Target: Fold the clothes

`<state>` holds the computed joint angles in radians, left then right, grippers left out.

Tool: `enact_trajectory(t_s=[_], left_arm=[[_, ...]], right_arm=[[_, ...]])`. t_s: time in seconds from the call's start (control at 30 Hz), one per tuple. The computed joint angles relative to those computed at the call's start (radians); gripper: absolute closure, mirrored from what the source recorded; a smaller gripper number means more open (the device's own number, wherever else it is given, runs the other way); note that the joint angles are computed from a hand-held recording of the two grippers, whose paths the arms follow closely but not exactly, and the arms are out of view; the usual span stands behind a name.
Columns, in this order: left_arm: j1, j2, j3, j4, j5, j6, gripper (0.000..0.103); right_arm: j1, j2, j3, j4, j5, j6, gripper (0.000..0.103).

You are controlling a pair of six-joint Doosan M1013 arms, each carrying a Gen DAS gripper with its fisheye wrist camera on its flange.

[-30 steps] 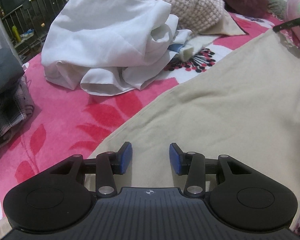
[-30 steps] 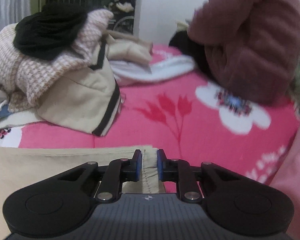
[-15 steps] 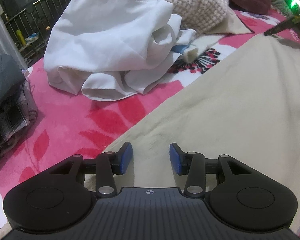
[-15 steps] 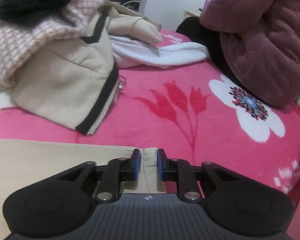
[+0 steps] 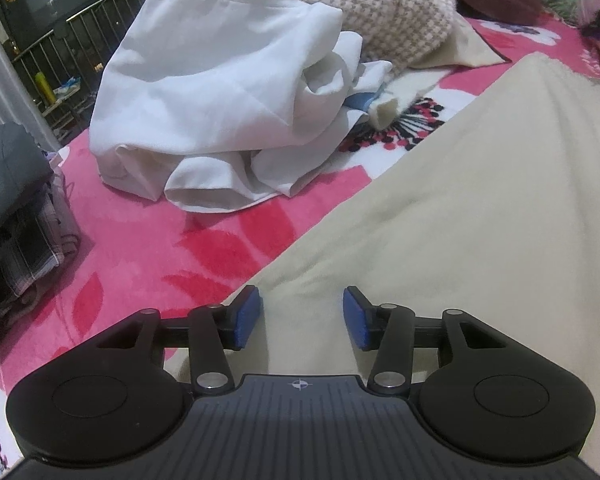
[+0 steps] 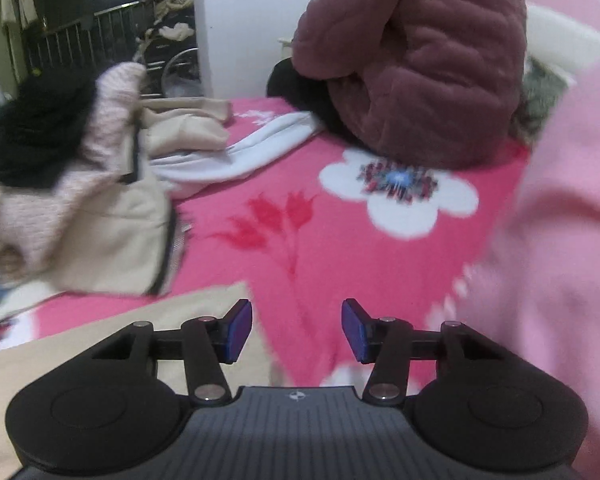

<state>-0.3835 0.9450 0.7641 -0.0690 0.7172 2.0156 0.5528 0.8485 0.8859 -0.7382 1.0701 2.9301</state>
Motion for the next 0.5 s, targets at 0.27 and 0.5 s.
enact_trajectory(t_s=[0.27,0.5], left_arm=[[-0.003,-0.09,0.098,-0.208,-0.087,0.107,0.057],[-0.05,-0.172,0.241,-0.433,0.045,0.567,0.056]], right_arm=[[0.013,-0.13,0.243,0.341,-0.402,0.176,0.065],[0.048,-0.089,0.218,0.448,-0.48,0.054,0.078]])
